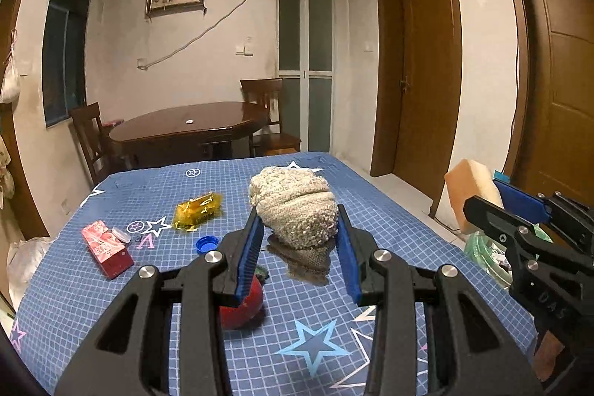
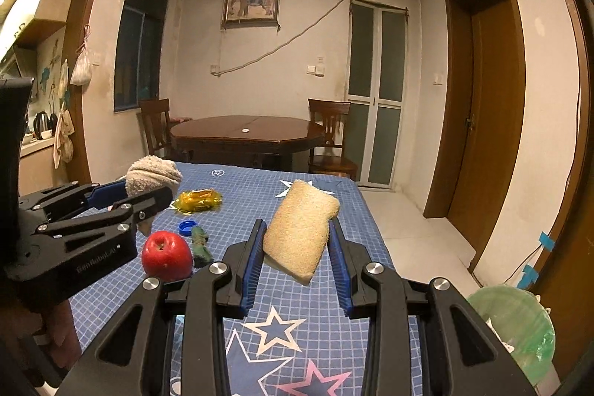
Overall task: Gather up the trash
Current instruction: 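Lift the cloth and sponge and carry both tools over the green bin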
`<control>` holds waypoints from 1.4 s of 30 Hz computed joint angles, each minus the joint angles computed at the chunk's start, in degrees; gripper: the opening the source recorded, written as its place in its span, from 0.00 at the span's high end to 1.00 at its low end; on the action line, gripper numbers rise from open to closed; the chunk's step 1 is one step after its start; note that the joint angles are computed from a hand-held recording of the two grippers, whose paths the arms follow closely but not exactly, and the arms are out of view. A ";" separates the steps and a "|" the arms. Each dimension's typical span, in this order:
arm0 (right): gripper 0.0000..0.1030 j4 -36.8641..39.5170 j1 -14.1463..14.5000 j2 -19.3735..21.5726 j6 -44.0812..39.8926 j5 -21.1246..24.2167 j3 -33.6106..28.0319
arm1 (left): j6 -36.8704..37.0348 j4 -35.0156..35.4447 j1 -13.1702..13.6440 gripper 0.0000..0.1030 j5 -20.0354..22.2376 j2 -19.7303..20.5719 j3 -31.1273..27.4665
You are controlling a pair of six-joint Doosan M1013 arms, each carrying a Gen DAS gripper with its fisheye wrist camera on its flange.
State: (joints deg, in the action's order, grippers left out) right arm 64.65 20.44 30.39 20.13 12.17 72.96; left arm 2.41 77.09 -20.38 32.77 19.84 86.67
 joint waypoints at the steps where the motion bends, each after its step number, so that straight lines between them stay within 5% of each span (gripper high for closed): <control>1: 0.66 0.84 0.04 -0.04 -0.72 -0.18 0.15 | -0.31 0.23 0.28 0.64 -0.45 -0.02 0.26; 8: 0.66 -0.64 -1.00 -0.72 0.93 0.45 0.51 | 2.58 -1.85 0.19 0.64 -1.00 0.57 -0.49; 24: 0.66 -35.61 -7.46 -1.26 37.13 -0.12 0.35 | 18.71 -13.15 -2.18 0.64 -6.99 6.82 -9.60; 30: 0.66 -48.01 -11.59 -0.10 50.32 3.28 -1.14 | 32.43 -25.79 -2.93 0.64 -9.60 10.45 -15.25; 37: 0.66 -52.16 -15.59 2.92 54.87 9.60 -4.79 | 57.24 -50.25 -3.14 0.64 -9.27 15.77 -23.72; 42: 0.66 -51.47 -17.76 5.96 55.50 15.67 -8.69 | 72.57 -65.54 -2.94 0.64 -5.34 19.80 -30.28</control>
